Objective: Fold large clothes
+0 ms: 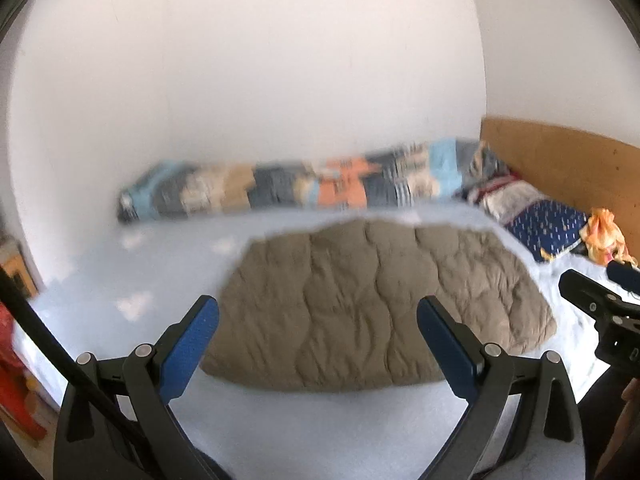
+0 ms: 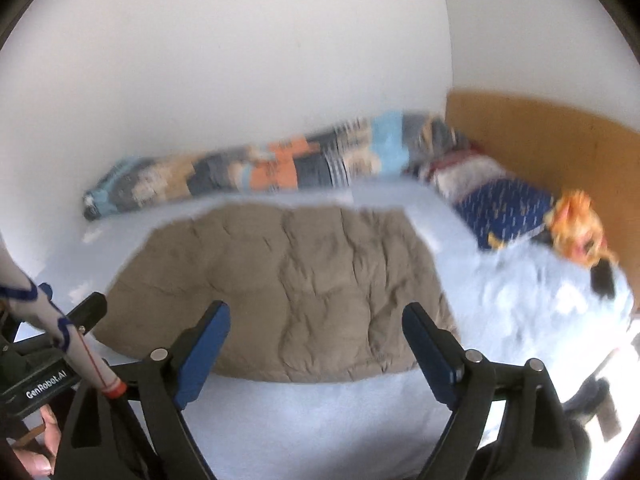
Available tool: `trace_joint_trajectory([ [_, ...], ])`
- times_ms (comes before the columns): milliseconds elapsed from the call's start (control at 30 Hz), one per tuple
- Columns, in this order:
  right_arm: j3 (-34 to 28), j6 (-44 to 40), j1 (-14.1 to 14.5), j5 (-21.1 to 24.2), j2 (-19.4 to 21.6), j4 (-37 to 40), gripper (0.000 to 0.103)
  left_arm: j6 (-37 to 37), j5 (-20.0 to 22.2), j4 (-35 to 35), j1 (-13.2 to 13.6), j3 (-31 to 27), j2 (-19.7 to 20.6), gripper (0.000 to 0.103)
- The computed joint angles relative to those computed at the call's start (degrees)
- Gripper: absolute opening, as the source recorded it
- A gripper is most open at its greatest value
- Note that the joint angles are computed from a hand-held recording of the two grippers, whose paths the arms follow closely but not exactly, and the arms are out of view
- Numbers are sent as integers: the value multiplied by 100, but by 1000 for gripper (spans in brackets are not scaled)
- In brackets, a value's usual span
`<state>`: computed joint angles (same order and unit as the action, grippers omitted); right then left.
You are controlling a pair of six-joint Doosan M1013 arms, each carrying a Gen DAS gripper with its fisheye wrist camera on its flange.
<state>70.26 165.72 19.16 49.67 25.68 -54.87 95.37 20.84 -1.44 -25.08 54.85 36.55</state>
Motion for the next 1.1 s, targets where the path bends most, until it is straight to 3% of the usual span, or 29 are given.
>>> trace_joint_trajectory([
  [67,72,266,137,51,-94,-538,96,-281,-520,331,2,310,-214,99],
  [100,102,412,189,30,-131,-782,97,-432,-564,484,-4,316,-237,100],
  [200,141,661,293,0,-188,-1193,99,-656,-264,680,7,186,-226,101],
  [267,145,662,319,-99,-184,-1332,101,-1259,9,1330,-15,55,-144,101],
  [367,42,297,311,-125,-117,-1055,101,-1367,551,1394,-19,-183,-26,101],
  [433,-2,81,291,-212,-90,-743,101,-1517,633,1543,-23,-212,2,101],
  [567,-26,-104,240,-266,-59,-461,101,-1052,553,945,26,-169,-11,101],
  [700,-45,-116,241,-234,-38,-452,101,-1856,674,1879,-68,-201,17,101],
  [767,-54,-155,244,-219,-37,-402,101,-1551,816,1669,-73,-286,58,101],
  [900,-46,-226,233,-255,-38,-334,101,-1757,964,2178,-136,-329,88,101],
  [1000,-30,-241,228,-302,-55,-365,101,-1454,1016,1750,-94,-352,99,101],
  [1100,-46,-357,213,-348,-43,-273,101,-1282,1370,1502,-64,-580,216,101],
])
